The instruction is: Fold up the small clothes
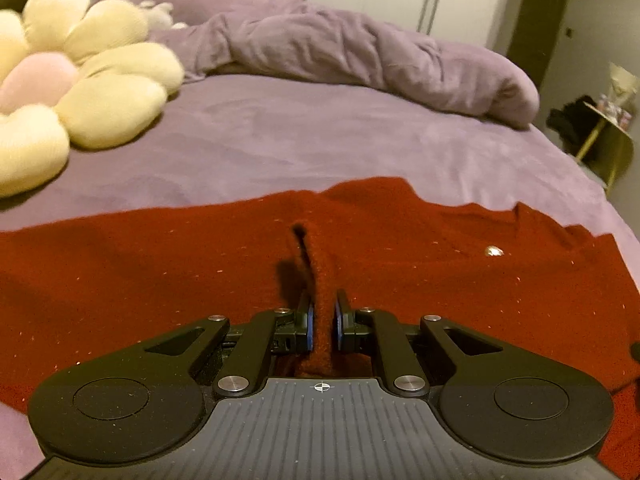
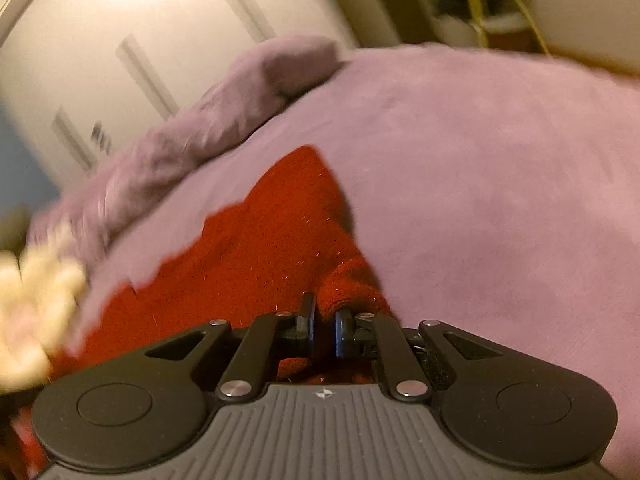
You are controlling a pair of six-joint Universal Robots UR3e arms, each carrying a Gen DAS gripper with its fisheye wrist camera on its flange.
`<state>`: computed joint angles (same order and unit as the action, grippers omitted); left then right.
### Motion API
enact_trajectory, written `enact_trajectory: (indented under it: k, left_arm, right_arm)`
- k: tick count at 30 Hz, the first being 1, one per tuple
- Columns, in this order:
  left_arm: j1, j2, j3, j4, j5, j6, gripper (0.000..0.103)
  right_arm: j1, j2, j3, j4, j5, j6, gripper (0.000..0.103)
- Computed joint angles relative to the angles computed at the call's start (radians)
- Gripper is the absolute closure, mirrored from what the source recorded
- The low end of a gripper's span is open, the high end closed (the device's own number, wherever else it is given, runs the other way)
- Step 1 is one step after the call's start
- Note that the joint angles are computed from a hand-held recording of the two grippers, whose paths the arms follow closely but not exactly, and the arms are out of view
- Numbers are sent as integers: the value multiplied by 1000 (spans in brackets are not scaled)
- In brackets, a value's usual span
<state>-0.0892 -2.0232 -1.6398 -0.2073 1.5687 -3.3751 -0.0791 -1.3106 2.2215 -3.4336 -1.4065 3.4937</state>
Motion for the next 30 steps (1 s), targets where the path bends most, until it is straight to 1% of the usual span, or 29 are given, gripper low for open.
enact_trajectory:
  k: [2,5,7,9,10,11,13,14,15,16,17,18,20,21,23,25,27,28,29,30]
  left_arm:
    - [2,-1,-9,9,2,5,91]
    - [-37,-44,27,2,75,75,90]
    - [-55,-61,54,-7,107,94,90]
    - [-49,-55,58,-2,91,62,91]
    - [-37,-48,40,29,64,42,91]
    - [-31,-48,39,30,56,30,90]
    - [-31,-59,67,-34,77,34,84]
    - [-27,-49,53,-29,74,38,79]
    - [-29,-36,44,-32,88,39,67]
    - [-39,-22,45,-53,129,39,59]
    - [-44,1,24,-50,161,42,57]
    - [-32,35,-22,-20,148,51,56]
    - [-3,116,-113,17,112,44,56]
    - [8,145,-146,32,103,30,57]
    - [24,184,-179,30,69,3,57]
    - [30,185,-164,1,15,14,57]
    - [10,140,-108,-40,6,48,58]
    - [3,115,-83,-60,5,57,59]
    - [-2,84,-47,-91,1,59,64]
    - [-7,63,-29,-102,3,55,64]
  right_arm:
    - [31,13,-29,20,-44,-36,95]
    - [21,11,-24,26,-37,-39,95]
    - [28,-13,-32,71,-44,-74,95]
    - [27,-46,-11,84,-39,-104,95]
    - [36,-51,-15,99,-54,-116,95]
    - [45,-48,-26,113,-67,-121,95]
    - [63,-46,-55,158,-89,-117,94]
    - [66,-57,-75,206,-85,-114,90]
    - [66,-85,-99,283,-76,-116,86]
    - [62,-118,-114,350,-59,-125,83]
    - [52,-166,-105,391,-27,-146,75]
    - [43,-206,-84,400,0,-163,72]
    - [36,-284,-35,389,35,-206,72]
    - [42,-297,-22,359,36,-217,72]
    - [87,-253,-45,288,-14,-214,72]
    - [139,-174,-131,307,-74,-199,72]
    - [175,-99,-204,314,-89,-200,77]
    - [204,-50,-249,318,-116,-232,78]
    - [236,-6,-295,346,-163,-264,80]
    - [259,34,-335,378,-200,-298,83]
